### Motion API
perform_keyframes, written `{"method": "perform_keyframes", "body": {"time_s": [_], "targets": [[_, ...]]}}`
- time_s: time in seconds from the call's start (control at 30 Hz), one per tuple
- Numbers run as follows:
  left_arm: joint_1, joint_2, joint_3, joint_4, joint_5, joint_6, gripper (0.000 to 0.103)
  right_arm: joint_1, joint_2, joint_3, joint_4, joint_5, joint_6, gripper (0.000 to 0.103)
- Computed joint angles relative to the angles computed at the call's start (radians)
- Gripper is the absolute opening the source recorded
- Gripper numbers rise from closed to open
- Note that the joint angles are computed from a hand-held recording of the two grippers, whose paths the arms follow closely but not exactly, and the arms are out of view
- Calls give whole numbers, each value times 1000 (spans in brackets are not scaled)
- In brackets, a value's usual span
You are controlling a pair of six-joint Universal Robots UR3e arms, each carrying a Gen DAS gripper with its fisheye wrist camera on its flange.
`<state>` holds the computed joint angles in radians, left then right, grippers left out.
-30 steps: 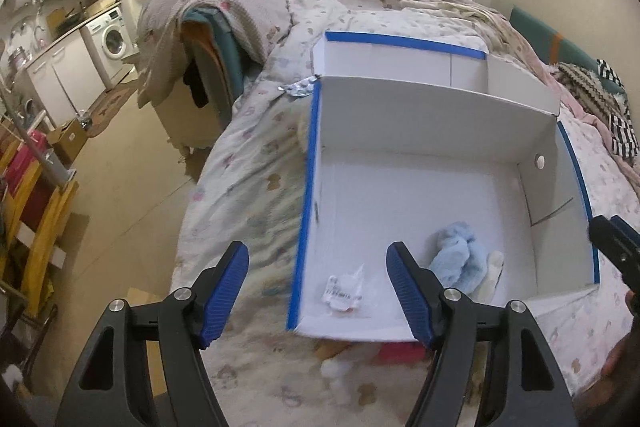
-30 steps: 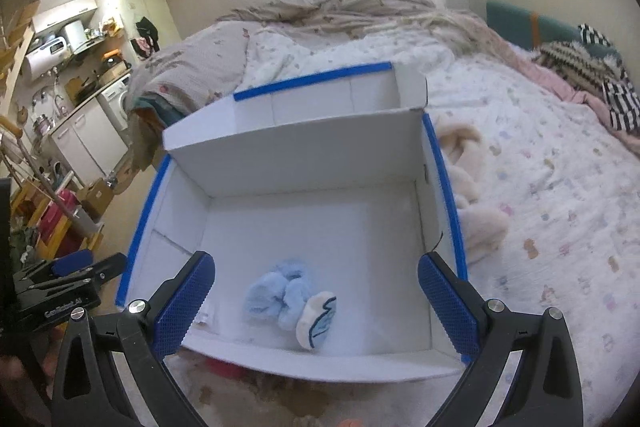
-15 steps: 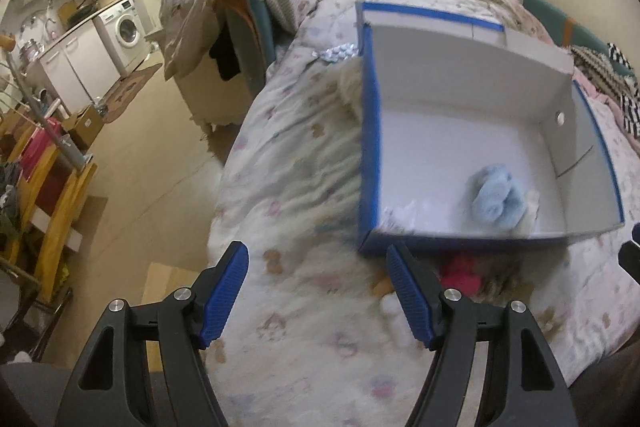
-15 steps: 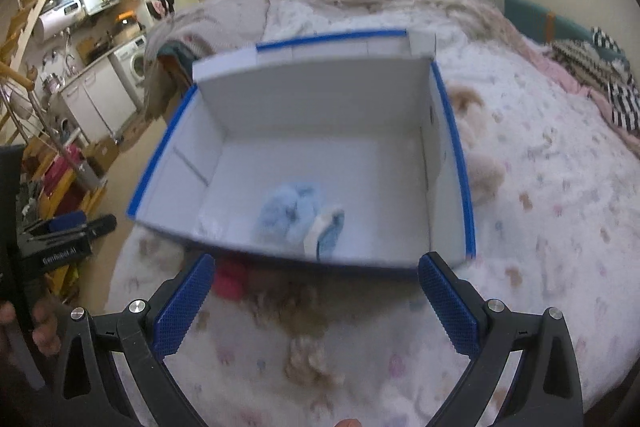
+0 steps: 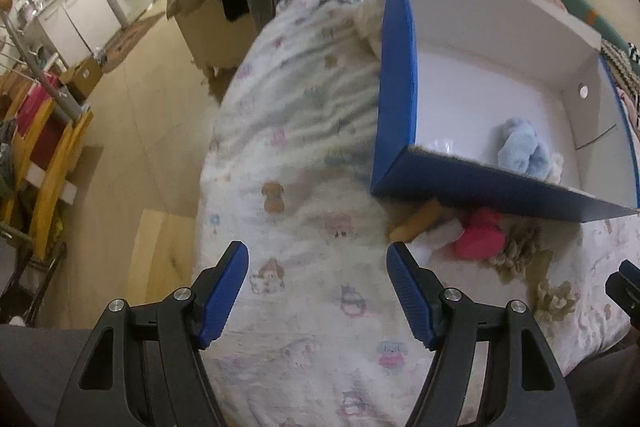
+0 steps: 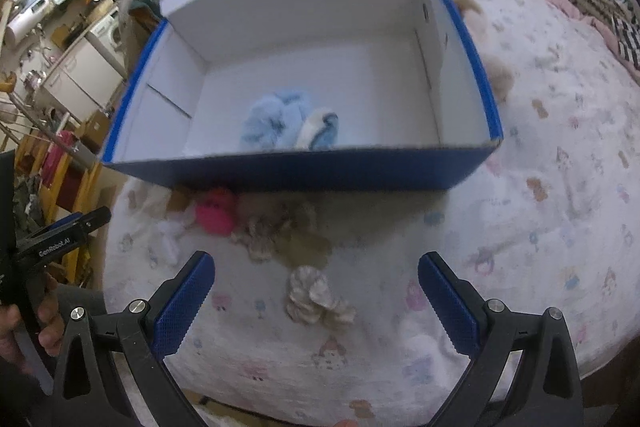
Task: Organize soft objects
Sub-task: 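Withdraw both tools from the box back toward the remaining items, then grasp the white cloth with the left tool while the right tool grasps the cream lace scrunchie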
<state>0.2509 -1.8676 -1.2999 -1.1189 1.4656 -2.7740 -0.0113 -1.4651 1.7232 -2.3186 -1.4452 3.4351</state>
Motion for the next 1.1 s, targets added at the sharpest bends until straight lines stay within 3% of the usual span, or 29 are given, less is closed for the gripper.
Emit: {"method": "perform_keyframes", "body": {"time_s": [0.33,0.53,0.77,0.93,1.0,1.07,1.1], "targets": [[-19,-112,101,-84,68,-90,69,-53,37,-12,85,53,29,103],[-27,-182,189,-151,44,-142,69,-94,69,-22,113,119,41,103],[-99,-250,237,-201,41,-95,69,-90,156,-100,201,140,0,103],[-145,-304,267,-256,48,-73,63,-68,213,-151,239,120,-30,103],[-157,-335,306,-294,62,-74,46,-58,241,-173,257,132,-50,103],[-163,-365,339,-314,84,-82,41,-38,269,-203,282,113,-66,101],[-164,-376,352,-316,90,-85,37,-27,284,-219,297,104,-78,92]]}}
